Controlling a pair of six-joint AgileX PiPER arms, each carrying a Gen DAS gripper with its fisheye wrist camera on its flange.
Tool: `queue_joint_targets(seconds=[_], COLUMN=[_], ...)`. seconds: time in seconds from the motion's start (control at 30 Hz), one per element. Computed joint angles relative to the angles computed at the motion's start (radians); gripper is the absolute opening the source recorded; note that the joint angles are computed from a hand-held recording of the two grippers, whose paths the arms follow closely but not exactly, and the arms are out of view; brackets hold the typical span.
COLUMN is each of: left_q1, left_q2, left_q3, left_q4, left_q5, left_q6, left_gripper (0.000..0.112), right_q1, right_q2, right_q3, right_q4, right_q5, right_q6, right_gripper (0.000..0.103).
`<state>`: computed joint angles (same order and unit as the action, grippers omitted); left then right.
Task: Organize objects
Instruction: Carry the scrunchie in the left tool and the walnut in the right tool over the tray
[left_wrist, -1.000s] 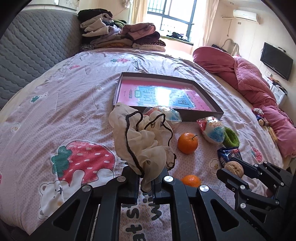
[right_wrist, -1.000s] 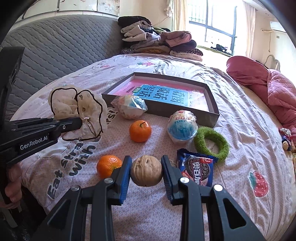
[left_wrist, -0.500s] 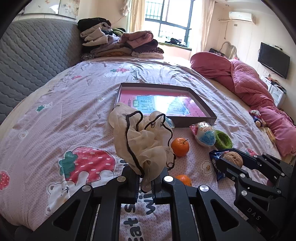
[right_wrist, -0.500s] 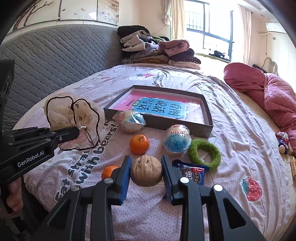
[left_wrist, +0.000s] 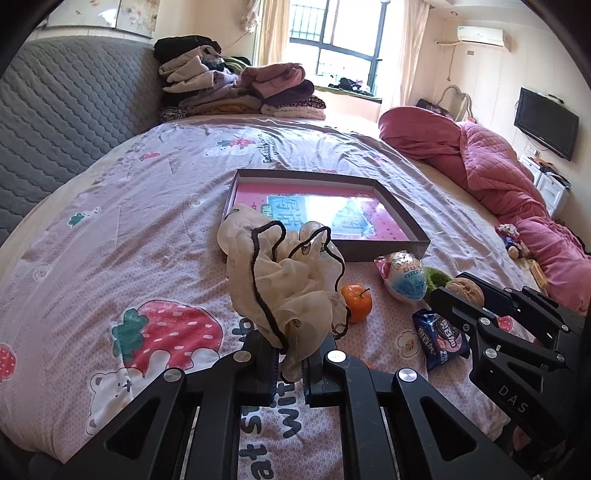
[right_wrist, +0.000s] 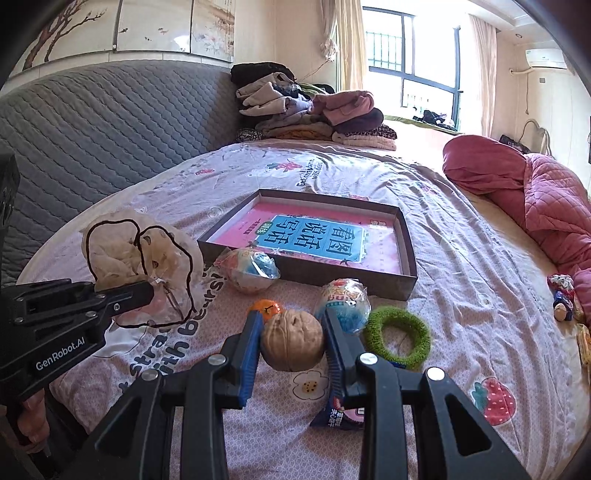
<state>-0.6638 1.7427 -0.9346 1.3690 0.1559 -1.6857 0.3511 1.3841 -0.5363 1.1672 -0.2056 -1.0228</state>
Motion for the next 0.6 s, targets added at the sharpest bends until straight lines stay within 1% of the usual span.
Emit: queue_joint_targets(seconds=[0.1,0.17,0.33,0.53,0.6], left_q1=[0.005,0.007,0.011,0.032,0.035], left_q2=[0.011,0.017,0.042,0.085,0.102], left_q3=[-0.022,-0.039,-0.097,-0.191,-0.227], left_q4=[-0.040,-0.073,-0.236,-0.483,-0.556], left_q5=[0.001,0.003,0.009,0.021,0.028], left_q6=[0.045,0.081,0.257,0.526,0.603], left_gripper=[0.009,0.009,0.009,0.009,0.009], right_q1=[-0.017,-0.029,-0.059,-0.099,-0.114], right_q2=[0.009,0.014,0.025,0.044,0.051], right_q3=[-0.014,-0.026,-0.058,-0.103,-0.122], right_q4=[-0.047,-0.046,-0.055,-0.066,-0.027], right_q5=[0.007,0.017,0.035,0.055,0.065], right_q6=[0.037,0.029,0.022,0.003,-0.048], right_gripper=[0.033,0.033,0.033,0.033,0.033])
